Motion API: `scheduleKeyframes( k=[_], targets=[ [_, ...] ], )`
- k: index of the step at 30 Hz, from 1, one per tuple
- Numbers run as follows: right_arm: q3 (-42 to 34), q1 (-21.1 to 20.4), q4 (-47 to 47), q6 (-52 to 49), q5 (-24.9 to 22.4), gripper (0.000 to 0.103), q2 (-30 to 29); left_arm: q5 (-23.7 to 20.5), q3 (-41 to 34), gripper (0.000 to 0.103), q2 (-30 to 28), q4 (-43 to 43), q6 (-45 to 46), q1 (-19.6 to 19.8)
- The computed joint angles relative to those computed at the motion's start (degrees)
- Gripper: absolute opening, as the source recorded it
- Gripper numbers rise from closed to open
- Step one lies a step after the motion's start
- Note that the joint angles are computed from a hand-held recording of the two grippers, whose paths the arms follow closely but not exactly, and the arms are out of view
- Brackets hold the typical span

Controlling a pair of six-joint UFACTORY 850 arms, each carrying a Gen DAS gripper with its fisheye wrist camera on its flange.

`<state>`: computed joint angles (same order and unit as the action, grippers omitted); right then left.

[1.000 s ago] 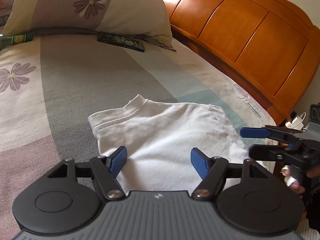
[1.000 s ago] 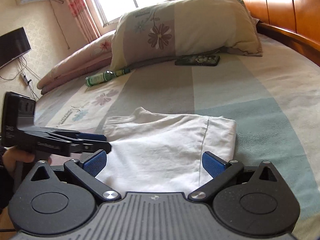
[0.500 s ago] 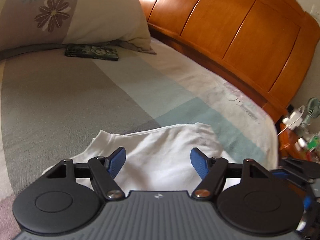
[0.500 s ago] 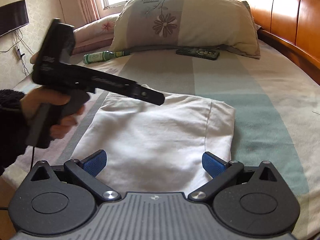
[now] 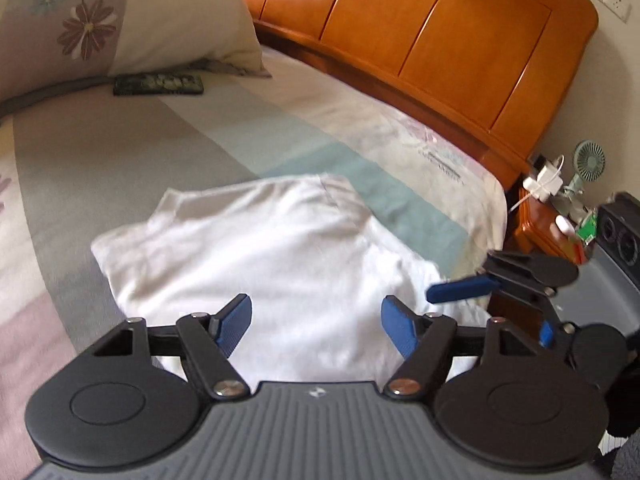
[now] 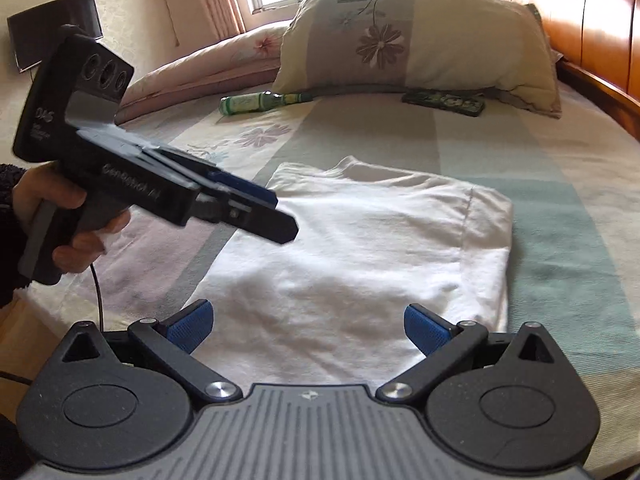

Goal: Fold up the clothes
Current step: 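Bring both open tools over the folded shirt bundle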

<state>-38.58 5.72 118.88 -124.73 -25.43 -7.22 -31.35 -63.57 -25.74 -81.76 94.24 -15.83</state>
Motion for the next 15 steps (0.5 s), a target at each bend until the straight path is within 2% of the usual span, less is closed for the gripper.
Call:
scheduleKeyframes(
  k=[2,6,9,12,15],
  targets=[
    [-0.1,-0.3,0.8,0.2,1.5,0.103,-0.8,2.0,1.3,0.072,0.3,1.6,-3.1,-0.3],
    [1.9,-2.0,-0.6,3.6,1.5,0.103,1.0,2.2,2.7,0.072,0.3,0.3,-5.6,0.7],
    [3.3,-0.7,4.1,0.2,6.1,0.103,3.8,2.5,2.9,0.072,1.2,-0.7,-4.4,0.2],
    [3.4,-0.3,5.0,0.1,6.0,0.103,4.5,2.0,3.2,0.073,1.8,-2.5,-1.6,-0.5],
    [2.3,0.8,7.4,-0.7,7.3,0.103,3.8,2.3,3.2,0.075,1.6,-1.0,-2.9,-1.5]
  ],
)
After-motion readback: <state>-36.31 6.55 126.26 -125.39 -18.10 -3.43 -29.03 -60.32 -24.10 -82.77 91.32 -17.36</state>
